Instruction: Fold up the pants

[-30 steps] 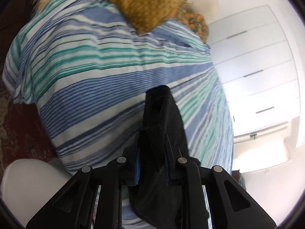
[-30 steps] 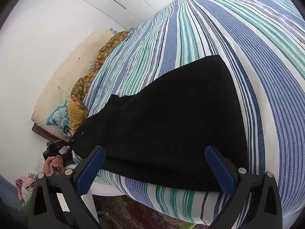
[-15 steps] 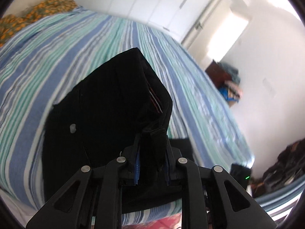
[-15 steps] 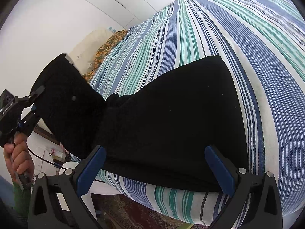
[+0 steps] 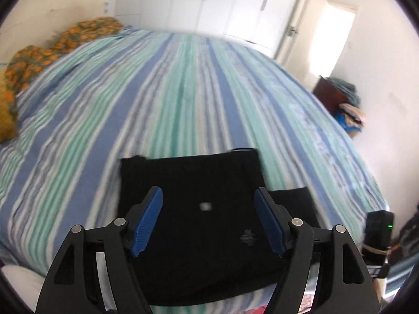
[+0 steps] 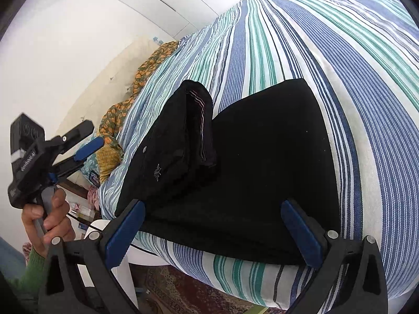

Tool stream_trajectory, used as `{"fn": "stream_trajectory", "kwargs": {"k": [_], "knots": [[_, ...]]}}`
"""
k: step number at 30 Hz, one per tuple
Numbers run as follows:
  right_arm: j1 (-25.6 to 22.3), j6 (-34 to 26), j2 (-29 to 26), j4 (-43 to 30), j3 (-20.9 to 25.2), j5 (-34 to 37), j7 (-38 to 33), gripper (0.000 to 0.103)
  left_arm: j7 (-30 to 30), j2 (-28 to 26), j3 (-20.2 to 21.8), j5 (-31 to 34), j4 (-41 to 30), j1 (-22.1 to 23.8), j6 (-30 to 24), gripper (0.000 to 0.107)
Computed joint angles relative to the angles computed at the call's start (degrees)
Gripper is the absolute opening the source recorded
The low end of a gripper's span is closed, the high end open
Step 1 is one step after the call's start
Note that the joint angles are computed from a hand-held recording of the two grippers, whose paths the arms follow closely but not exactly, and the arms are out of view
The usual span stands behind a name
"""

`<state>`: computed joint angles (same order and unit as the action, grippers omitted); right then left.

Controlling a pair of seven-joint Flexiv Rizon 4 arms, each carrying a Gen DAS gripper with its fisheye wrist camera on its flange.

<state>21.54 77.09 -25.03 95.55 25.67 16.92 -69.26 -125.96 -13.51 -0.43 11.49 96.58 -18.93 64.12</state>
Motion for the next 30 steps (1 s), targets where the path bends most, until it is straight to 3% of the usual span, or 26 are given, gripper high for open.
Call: {"fn": "stream_trajectory", "kwargs": {"k": [2,4,6,9,12,16,20,23,27,30], "knots": [[-1.37,0.56,-0.05,-0.29,1.44,2.05,-0.79,0.103,-6.85,0.51,3.29,5.64,0.8,-1.34,-6.46,0.051],[-1.97,1.36,0.45,-0.2,1.93,3.66,-0.57,0.103,-6.15,0.16,1.12,1.51,5.4,1.68,-6.21,0.032],[-2.4,2.45,1.28,0.06,2.26,5.31,0.3,0.103,-4.58,-1.28,0.7,-3.43,9.32,1.32,-0.25,0.031],[-8.51,2.08,-0.53,-4.03,9.75,12.97,-6.11,0.103,-4.02,-3.29,0.56,2.54,5.51,-0.54,-1.88,0.031],[-9.86,-2.24,-2.72,-9.25,10.82,17.02,-8.44,0.103,-2.21,-4.21,0.57,2.09,5.03,-0.59,-0.85,0.032],[-7.83,-12.22,-6.68,-17.61,6.88,17.61,-5.65,0.103,0.06,-1.52,0.92,1.48,10.08,-0.02,3.22,0.032],[-6.08,-23.66,-12.0,-27.9,5.98,17.95,-9.38,0.099,1.64,-0.47,0.14,-2.19,12.83,1.07,5.79,0.033],[-1.66,-30.22,-14.2,-33.11,1.36,14.0,-7.91,0.089,0.73,-0.9,0.9,-1.35,12.39,0.46,5.81,0.034],[2.71,-39.52,-16.84,-38.64,-3.65,8.52,-6.67,0.065,0.32,-1.19,1.1,-1.07,12.12,0.23,6.03,0.035],[5.6,-45.4,-17.83,-41.13,-6.9,3.64,-5.18,0.06,0.38,-1.33,1.17,-1.28,12.16,0.26,6.35,0.035]]}}
